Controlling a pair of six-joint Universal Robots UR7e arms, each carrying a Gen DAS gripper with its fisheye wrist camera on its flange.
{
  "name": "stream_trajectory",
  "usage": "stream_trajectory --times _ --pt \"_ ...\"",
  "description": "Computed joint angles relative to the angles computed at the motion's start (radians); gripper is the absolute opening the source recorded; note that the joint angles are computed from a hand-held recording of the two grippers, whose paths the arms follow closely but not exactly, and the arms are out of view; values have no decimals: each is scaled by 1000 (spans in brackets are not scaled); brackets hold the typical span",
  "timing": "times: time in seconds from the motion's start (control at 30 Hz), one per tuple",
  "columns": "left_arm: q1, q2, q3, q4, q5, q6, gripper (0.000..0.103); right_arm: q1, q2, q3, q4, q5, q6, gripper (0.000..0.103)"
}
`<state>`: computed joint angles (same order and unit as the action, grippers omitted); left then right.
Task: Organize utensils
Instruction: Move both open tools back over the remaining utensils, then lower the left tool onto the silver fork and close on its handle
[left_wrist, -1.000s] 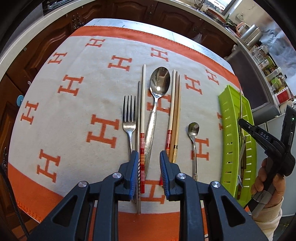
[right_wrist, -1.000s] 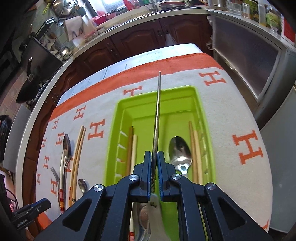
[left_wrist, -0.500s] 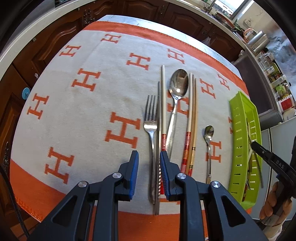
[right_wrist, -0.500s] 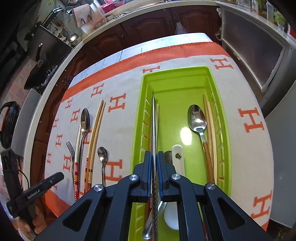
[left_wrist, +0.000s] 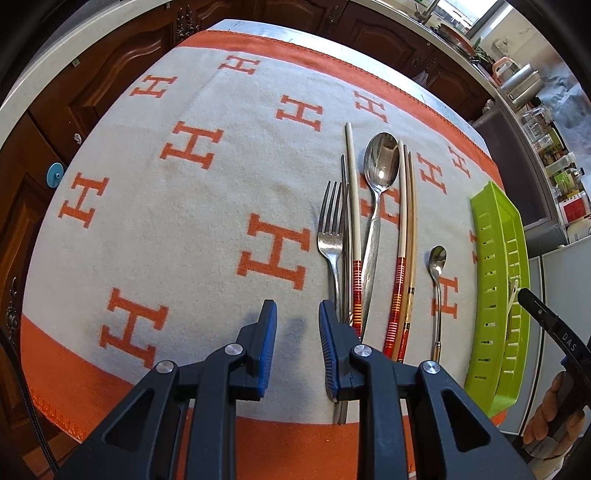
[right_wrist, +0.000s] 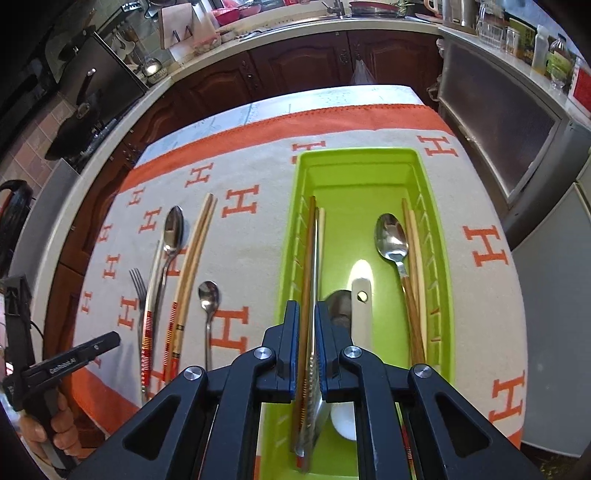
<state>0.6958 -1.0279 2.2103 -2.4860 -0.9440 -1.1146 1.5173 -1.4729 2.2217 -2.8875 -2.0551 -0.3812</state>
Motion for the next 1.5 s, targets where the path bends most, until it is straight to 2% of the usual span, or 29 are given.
stream_trajectory --times 0.07,0.2,0.43,0.53,0.67,0.83,1.17,1.5 --pt "0 1 2 -5 -1 6 21 0 2 9 -24 -13 -9 12" --pt "3 0 6 -22 -5 21 18 -7 -24 18 3 23 -5 12" --pt "13 -11 22 -64 -25 46 15 36 -34 40 19 57 -10 12" --pt "21 -13 38 -124 -42 85 13 54 -32 48 32 70 -12 12" --pt "42 0 69 -293 -100 197 9 84 -18 61 40 73 -14 12" --pt "57 31 75 -366 -124 265 6 100 -5 70 43 84 -16 12" --pt "58 77 31 -307 -79 294 5 87 5 75 37 104 -23 12" --pt "53 102 -30 -183 -20 238 5 51 -7 89 20 143 -57 12"
